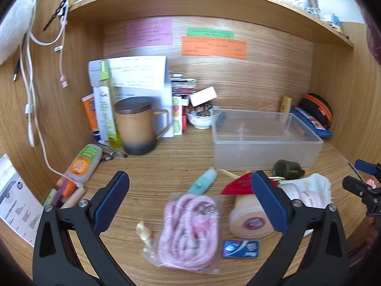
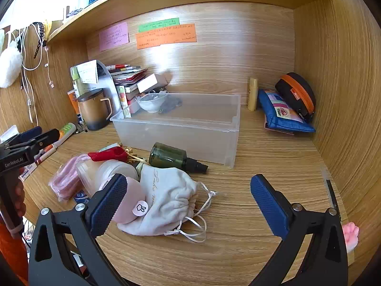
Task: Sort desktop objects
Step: 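Move the left tool toward the beige seashell and open its fingers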
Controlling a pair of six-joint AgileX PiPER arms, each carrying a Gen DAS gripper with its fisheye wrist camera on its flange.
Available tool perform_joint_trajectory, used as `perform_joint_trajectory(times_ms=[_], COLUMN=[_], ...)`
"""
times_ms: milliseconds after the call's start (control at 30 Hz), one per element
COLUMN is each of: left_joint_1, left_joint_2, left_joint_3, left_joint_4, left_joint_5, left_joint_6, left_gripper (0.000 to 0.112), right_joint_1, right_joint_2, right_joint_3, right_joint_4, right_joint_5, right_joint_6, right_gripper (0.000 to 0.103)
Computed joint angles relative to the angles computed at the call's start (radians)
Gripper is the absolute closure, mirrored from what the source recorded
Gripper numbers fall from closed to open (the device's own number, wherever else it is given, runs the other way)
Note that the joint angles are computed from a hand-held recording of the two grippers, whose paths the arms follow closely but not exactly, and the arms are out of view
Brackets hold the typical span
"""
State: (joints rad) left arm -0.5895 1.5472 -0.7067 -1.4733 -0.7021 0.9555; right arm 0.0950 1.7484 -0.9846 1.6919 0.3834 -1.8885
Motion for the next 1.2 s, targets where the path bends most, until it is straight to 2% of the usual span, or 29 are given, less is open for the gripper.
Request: perform_joint_trajectory(times_ms=[233, 333, 533, 667, 800, 867, 1033, 1200], left_joint_1=[0.034, 0.056, 0.093, 0.124, 0.158, 0.17, 0.201, 0.205], left_joint_2=[-0.032, -0.03, -0.008, 0.019, 0.02, 0.011, 0.002, 0.017], left_joint_3=[0.091, 0.123, 0.165, 0.179, 0.178, 0.178, 0.183, 0.185], left_joint_4=[-0.016, -0.026, -0.011, 0.017, 0.026, 0.019, 0.04, 0.076], left_joint_5=[0.016, 0.028, 0.06, 0.106, 0.138, 0.152, 0.184, 0.186], left_joint_6=[-0.024, -0.033, -0.074, -0.112, -0.107, -0.096, -0.107, -0.133], left_gripper=[0.009, 0.009, 0.009, 0.009, 0.009, 0.009, 0.009, 0.009], right_joint_1=[0.01, 0.021, 0.014, 0.031, 0.048, 0.045, 0.072, 0.154], right_joint_2=[0.028, 0.035, 0.042, 0.05, 0.071, 0.069, 0.03, 0.021], right_joint_3=[-0.002, 0.008, 0.017, 0.019, 0.007, 0.009, 0.033, 0.035], right_joint_4=[-0.034, 0.008, -0.044, -0.072, -0.139, -0.154, -0.075, -0.008], right_joint_5=[-0.033, -0.067, -0.047, -0.064, -0.076, -0.056, -0.018, -0.046], right_joint_6=[0.02, -0.025, 0.02, 0.046, 0.121, 0.137, 0.056, -0.02], right_gripper=[0.0, 0.0, 0.0, 0.0, 0.0, 0.0, 0.001, 0.001])
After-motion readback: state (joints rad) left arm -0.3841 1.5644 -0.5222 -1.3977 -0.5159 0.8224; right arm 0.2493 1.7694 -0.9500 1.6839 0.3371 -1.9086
